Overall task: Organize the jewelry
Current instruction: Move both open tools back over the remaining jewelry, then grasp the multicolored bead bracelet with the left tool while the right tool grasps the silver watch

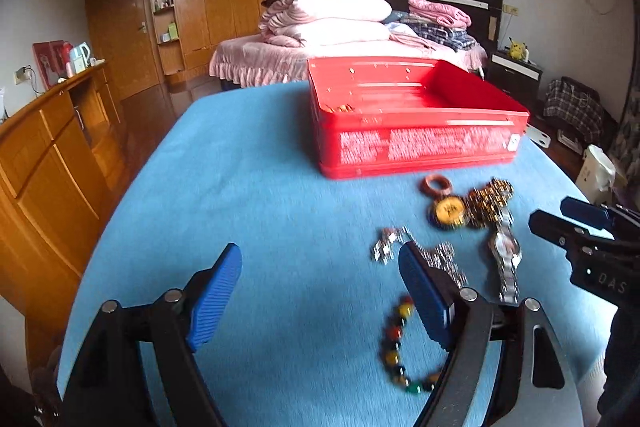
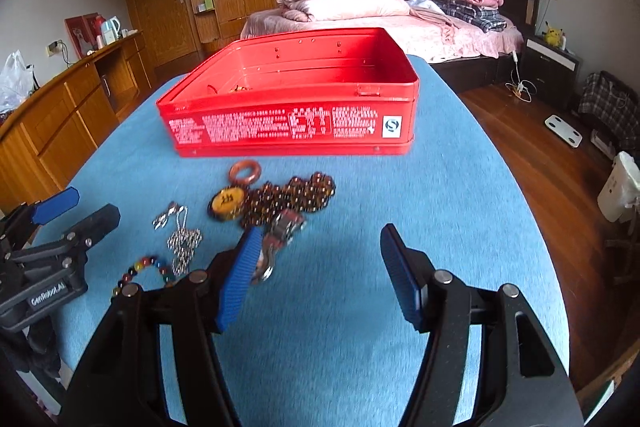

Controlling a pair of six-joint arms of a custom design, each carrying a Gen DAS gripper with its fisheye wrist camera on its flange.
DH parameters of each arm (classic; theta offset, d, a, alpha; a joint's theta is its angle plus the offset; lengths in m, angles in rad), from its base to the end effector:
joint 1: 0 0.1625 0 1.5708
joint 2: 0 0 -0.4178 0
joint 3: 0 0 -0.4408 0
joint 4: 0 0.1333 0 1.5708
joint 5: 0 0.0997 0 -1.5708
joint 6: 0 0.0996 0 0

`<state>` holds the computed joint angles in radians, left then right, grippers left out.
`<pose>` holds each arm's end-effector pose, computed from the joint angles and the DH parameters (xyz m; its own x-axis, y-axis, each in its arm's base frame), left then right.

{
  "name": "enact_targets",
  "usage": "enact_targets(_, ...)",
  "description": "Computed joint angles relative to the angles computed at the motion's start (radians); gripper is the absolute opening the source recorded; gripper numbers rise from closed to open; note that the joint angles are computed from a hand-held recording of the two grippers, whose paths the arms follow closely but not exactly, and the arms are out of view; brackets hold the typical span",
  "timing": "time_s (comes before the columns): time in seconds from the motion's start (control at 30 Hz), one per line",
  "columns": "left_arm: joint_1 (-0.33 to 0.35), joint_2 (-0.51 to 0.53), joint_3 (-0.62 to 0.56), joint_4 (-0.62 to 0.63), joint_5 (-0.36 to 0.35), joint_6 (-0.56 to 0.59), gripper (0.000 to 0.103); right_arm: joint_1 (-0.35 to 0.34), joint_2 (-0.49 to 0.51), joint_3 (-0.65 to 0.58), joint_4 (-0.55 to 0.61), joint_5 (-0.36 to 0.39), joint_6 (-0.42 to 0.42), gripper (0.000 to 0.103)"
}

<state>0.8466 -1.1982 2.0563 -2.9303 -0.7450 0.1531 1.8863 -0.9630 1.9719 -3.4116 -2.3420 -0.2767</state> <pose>-0.2165 -0.5564 0.2068 -0.6446 0.2825 -0.7104 0.6873 0.6210 -0.3767 0.2448 -0.5443 0.1580 -0.7525 0.0822 0.6535 -0.4309 0.6889 -0.5829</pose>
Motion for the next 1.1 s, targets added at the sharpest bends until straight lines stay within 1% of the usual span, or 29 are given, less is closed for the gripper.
enact_targets(0.13,-0.007,-0.028,0.036,0.030,0.003,-0.011,0.079,0.008,-0.010,0.024,0.003,-0.006,0.013,0.061)
enact_targets(0.27,-0.006,-0.058,0.055,0.094,-0.036,-0.042,0.074,0.014,-0.018,0.039,0.010,-0.011,0.026,0.061)
enact_targets(0.57,0.004,-0.064,0.045,0.215,-0.113,-0.104,0.055,0.016,-0.030,0.055,0.016,-0.006,0.033,0.061)
enact_targets(0.67,0.002,-0.062,0.047,0.218,-0.120,-0.097,0.050,0.014,-0.030,0.059,0.018,-0.003,0.038,0.061)
enact_targets(0.77,0.003,-0.063,0.040,0.239,-0.138,-0.098,0.038,0.015,-0.031,0.057,0.025,0.002,0.042,0.061)
enact_targets(0.83,0.003,-0.063,0.036,0.250,-0.155,-0.091,0.022,0.014,-0.033,0.056,0.034,0.011,0.049,0.061)
enact_targets(0.93,0.001,-0.057,0.036,0.239,-0.157,-0.083,0.008,0.015,-0.036,0.050,0.050,0.020,0.057,0.061)
enact_targets(1.03,0.009,-0.056,0.030,0.231,-0.174,-0.090,0.008,0.017,-0.036,0.042,0.072,0.030,0.069,0.061)
enact_targets(1.1,0.013,-0.054,0.023,0.215,-0.167,-0.106,0.008,0.020,-0.031,0.036,0.085,0.032,0.073,0.061)
